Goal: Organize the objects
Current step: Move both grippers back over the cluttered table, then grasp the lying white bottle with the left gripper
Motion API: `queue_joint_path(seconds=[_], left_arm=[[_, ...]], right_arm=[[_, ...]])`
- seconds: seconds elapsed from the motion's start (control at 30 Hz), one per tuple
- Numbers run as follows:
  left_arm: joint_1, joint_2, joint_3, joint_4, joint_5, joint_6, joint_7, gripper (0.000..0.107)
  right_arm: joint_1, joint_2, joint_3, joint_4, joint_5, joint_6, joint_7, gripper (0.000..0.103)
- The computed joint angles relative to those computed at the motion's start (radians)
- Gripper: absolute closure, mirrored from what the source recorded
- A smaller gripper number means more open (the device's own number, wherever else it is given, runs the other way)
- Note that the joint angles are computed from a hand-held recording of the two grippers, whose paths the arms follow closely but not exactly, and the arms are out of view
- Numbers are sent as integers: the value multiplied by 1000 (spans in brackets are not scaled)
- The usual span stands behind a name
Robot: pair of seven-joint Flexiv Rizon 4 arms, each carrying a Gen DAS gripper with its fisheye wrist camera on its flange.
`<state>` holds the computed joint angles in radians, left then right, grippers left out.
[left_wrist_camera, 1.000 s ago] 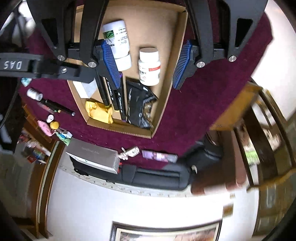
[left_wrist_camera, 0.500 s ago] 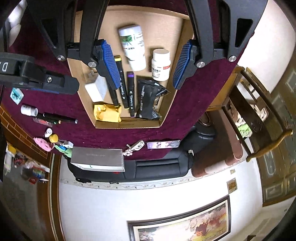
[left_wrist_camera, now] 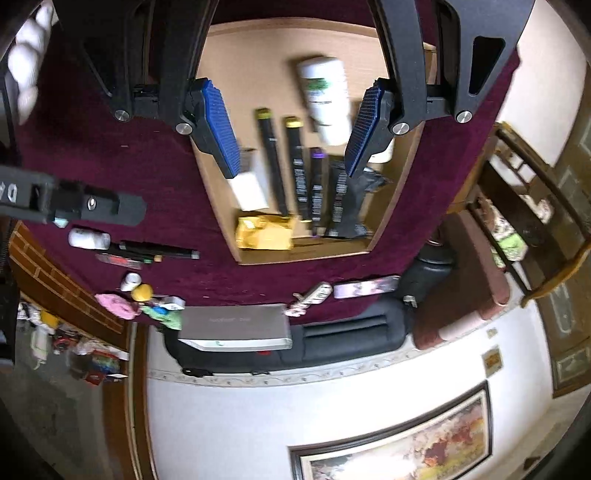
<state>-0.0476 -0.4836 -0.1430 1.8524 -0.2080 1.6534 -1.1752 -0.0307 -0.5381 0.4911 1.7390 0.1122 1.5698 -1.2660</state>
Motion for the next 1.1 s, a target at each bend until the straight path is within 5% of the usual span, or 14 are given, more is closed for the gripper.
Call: queue_joint_path(seconds=[0.13, 0.3, 0.43, 0.6, 0.9, 1.1], left_arm=[[142, 4, -225, 26, -27, -35, 93, 54], [195, -23, -368, 21, -97, -115, 195, 54], [135, -56, -349, -20, -137, -204, 238, 54], [32, -89, -260, -72, -166, -279, 249, 54], [-80, -137, -128, -150, -189, -383, 228, 54], [-72, -144, -140, -153, -213, -382, 255, 49]], right_arm=[[-6, 47, -68, 60, 13, 37, 32, 42], [5, 112, -232, 134, -1, 55, 141, 42], [-10, 122, -313, 136, -32, 33, 208, 41], [-151, 47, -203, 23, 1, -42, 166, 41], [-190, -118, -206, -267, 63, -310, 86, 42], [-296, -168, -35, -372, 241, -505, -176, 40]])
